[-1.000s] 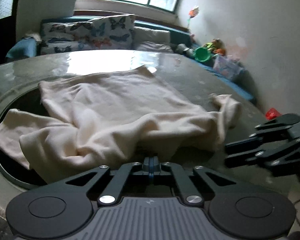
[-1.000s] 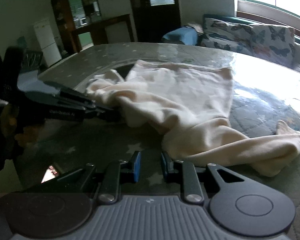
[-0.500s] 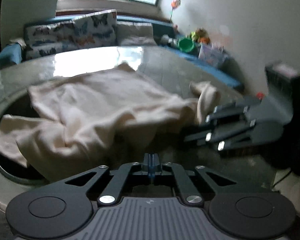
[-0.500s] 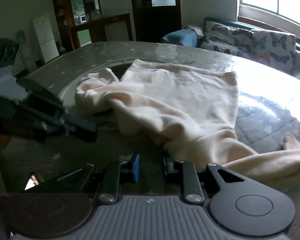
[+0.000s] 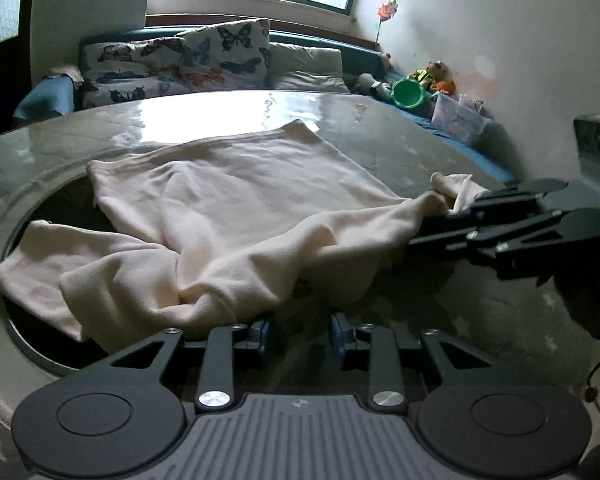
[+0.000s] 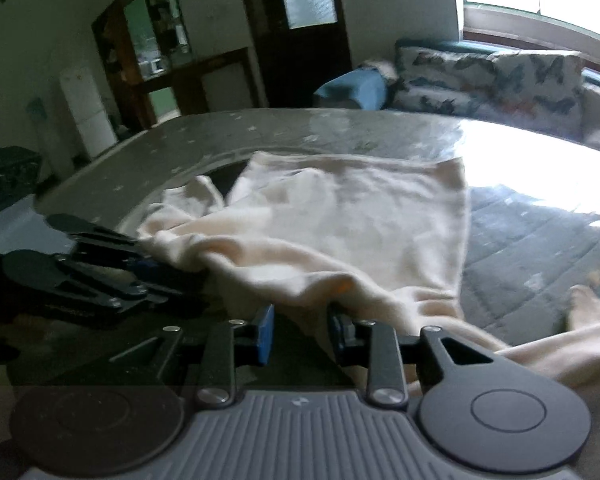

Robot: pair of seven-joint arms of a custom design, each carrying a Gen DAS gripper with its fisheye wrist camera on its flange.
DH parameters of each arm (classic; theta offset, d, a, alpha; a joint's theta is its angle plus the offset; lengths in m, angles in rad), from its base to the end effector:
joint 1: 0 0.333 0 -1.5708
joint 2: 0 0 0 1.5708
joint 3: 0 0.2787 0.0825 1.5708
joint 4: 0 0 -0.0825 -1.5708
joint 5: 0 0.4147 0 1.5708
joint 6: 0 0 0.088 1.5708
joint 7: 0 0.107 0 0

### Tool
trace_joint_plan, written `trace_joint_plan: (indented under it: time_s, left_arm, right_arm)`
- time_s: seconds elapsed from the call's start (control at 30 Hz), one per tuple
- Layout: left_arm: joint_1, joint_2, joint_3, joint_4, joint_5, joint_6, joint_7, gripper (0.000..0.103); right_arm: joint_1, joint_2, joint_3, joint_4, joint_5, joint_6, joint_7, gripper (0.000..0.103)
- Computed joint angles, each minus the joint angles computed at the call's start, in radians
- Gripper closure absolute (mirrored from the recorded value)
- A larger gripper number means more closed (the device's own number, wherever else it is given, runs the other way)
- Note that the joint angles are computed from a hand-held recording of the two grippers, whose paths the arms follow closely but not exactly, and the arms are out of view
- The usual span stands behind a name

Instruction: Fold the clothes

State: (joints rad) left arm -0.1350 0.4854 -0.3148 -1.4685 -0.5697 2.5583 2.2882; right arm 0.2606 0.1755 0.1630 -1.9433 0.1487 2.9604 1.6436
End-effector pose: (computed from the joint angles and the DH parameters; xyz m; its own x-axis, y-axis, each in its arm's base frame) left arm 0.6944 -0.2813 0.4355 -0.6949 -0.6877 0.2100 -0.5960 0.3875 -0.7033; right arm 0.6119 0.2598 0.4423 0.2829 -0.9364 -0.2076 -0.6919 -0.0494 -0.7203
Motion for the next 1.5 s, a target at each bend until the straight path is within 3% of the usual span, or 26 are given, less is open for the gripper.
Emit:
trace_joint_plan:
  time_s: [0.1, 0.3, 0.43, 0.5, 0.63, 0.77, 0.83, 0.97, 1.1, 1.17, 1.23, 1.3, 1.5]
  left_arm:
    - [-0.004, 0.01, 0.004, 0.013, 0.006, -0.004, -0.017, 0.071]
    - [-0.012, 0.036, 0.004, 0.041, 0.019, 0.01, -0.063, 0.074]
    - [-0.014, 0.033, 0.002, 0.029, 0.028, 0.035, -0.069, 0.078]
    - [-0.016, 0.029, 0.003, 0.02, 0.035, 0.048, -0.072, 0.087]
    - [-0.019, 0.036, 0.011, 0.033, 0.045, 0.04, -0.115, 0.091]
    - [-0.021, 0.033, 0.016, 0.033, 0.064, 0.035, -0.14, 0.09]
    - [-0.025, 0.03, 0.02, 0.03, 0.074, 0.04, -0.158, 0.089]
    - [-0.024, 0.028, 0.017, 0.022, 0.076, 0.045, -0.177, 0.073]
    - [-0.02, 0.028, 0.006, 0.013, 0.063, 0.067, -0.171, 0.071]
    - [-0.02, 0.037, 0.004, 0.021, 0.06, 0.07, -0.172, 0.074]
    - [-0.025, 0.05, 0.008, 0.039, 0.067, 0.064, -0.186, 0.091]
    - [-0.021, 0.069, 0.007, 0.068, 0.064, 0.039, -0.204, 0.098]
    - [0.009, 0.064, -0.02, 0.08, 0.014, 0.023, -0.174, 0.1]
  right_arm:
    - [-0.016, 0.003, 0.022, 0.002, 0.048, -0.009, -0.051, 0.065]
    - [0.013, 0.055, -0.012, 0.042, -0.019, 0.003, 0.047, 0.066]
    - [0.043, 0.077, -0.046, 0.052, -0.112, 0.019, 0.151, 0.068]
    - [0.079, 0.077, -0.088, 0.052, -0.203, 0.018, 0.237, 0.075]
    - [0.113, 0.063, -0.128, 0.04, -0.343, 0.022, 0.375, 0.076]
    - [0.146, 0.037, -0.158, 0.019, -0.499, 0.023, 0.491, 0.076]
    - [0.126, 0.024, -0.13, 0.005, -0.5, 0.027, 0.48, 0.076]
    - [0.15, 0.032, -0.157, 0.022, -0.611, 0.004, 0.562, 0.076]
    - [0.16, 0.055, -0.176, 0.052, -0.705, -0.001, 0.646, 0.076]
    - [0.175, 0.059, -0.183, 0.062, -0.766, -0.013, 0.674, 0.076]
    - [0.188, 0.059, -0.189, 0.071, -0.828, -0.031, 0.701, 0.076]
    - [0.193, 0.063, -0.191, 0.083, -0.871, -0.056, 0.738, 0.076]
    - [0.183, 0.094, -0.185, 0.127, -0.919, -0.096, 0.787, 0.078]
